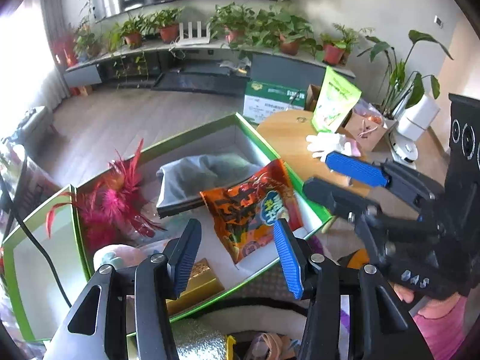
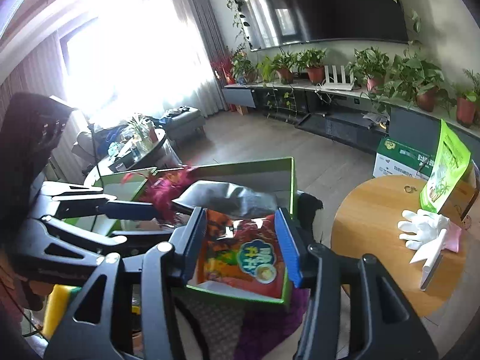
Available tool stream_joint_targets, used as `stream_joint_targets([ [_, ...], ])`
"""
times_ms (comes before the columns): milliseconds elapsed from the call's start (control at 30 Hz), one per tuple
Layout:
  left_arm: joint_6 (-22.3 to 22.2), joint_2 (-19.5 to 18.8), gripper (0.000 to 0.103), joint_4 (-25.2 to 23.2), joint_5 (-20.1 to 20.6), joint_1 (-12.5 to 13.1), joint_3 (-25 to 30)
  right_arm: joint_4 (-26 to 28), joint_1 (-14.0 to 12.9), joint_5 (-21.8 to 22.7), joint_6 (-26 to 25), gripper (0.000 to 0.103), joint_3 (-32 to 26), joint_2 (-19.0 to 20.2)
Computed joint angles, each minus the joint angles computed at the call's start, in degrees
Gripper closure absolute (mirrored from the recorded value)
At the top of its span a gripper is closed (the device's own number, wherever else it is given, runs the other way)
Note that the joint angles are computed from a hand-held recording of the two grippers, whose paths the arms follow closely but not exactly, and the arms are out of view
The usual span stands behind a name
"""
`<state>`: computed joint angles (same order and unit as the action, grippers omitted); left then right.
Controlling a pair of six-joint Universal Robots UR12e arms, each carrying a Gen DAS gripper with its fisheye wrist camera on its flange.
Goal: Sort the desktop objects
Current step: 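Withdraw both grippers from the green box toward the pile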
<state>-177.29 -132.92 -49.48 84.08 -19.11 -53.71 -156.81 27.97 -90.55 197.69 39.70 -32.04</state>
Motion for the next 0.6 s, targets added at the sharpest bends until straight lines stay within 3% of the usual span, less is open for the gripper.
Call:
stream_joint_targets([
  [167, -0.4, 1.7, 0.051, 2.2, 0.4, -0.3, -1.6, -1.6, 0.7, 0.4, -1.2, 0.053, 2.4, -1.9],
  [300, -0.7, 3.7, 0.044, 4.8, 0.6, -0.3, -4.2, -3.0, 1.4, 0.4, -1.5, 0.050, 4.7, -3.9],
  [600, -0.5, 9.3, 0.043, 9.6, 1.6, -0.4, -11.1, -5.2, 3.5, -1.9, -3.1, 0.045, 8.9, -7.7],
])
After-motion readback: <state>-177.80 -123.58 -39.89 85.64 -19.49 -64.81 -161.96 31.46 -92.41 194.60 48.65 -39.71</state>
